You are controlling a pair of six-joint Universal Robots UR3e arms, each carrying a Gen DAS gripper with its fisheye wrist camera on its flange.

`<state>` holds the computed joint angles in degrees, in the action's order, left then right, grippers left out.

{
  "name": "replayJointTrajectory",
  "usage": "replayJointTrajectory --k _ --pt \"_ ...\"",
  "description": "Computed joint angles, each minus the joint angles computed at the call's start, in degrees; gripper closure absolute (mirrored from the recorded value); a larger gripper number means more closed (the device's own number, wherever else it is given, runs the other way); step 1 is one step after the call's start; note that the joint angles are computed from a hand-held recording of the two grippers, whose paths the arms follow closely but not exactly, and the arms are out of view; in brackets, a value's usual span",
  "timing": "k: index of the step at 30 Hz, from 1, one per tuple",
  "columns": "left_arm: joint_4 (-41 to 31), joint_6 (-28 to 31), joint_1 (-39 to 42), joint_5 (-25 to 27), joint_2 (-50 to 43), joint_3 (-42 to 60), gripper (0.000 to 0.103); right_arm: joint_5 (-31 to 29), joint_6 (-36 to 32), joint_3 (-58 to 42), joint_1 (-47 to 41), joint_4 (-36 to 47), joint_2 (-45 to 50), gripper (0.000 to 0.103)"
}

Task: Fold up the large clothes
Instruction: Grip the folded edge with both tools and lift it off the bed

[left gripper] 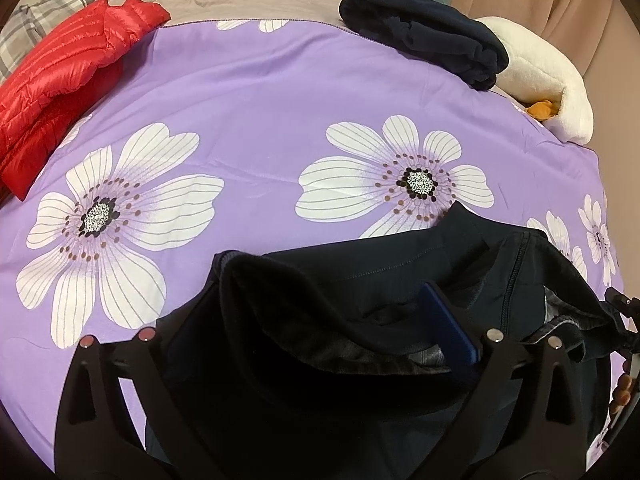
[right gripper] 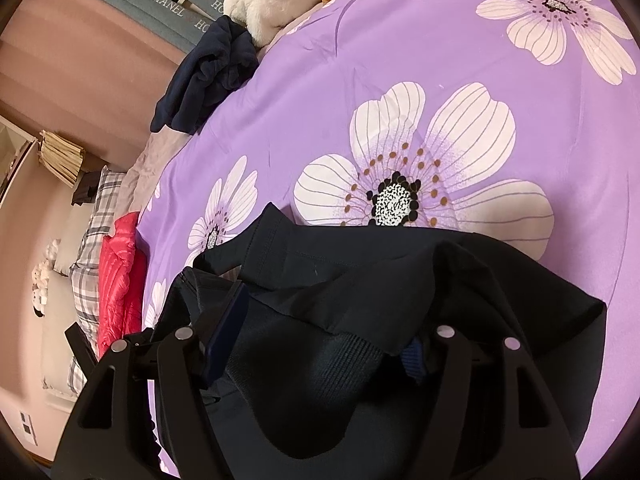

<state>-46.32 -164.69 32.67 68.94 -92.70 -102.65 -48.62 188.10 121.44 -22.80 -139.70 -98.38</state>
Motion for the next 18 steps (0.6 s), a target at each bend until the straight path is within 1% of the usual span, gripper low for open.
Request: replayJointTrajectory --k 7,18 --pt "0.0 -0.8 0.1 0.3 -1.5 1.7 0.003 1.8 1.1 -0.3 -1.1 -0.2 0.8 0.034" --pt "0.4 -3.0 -0.4 2.2 -6.0 6.3 0.003 6.9 5.8 -0.9 -3.8 -2.9 4.7 0.034"
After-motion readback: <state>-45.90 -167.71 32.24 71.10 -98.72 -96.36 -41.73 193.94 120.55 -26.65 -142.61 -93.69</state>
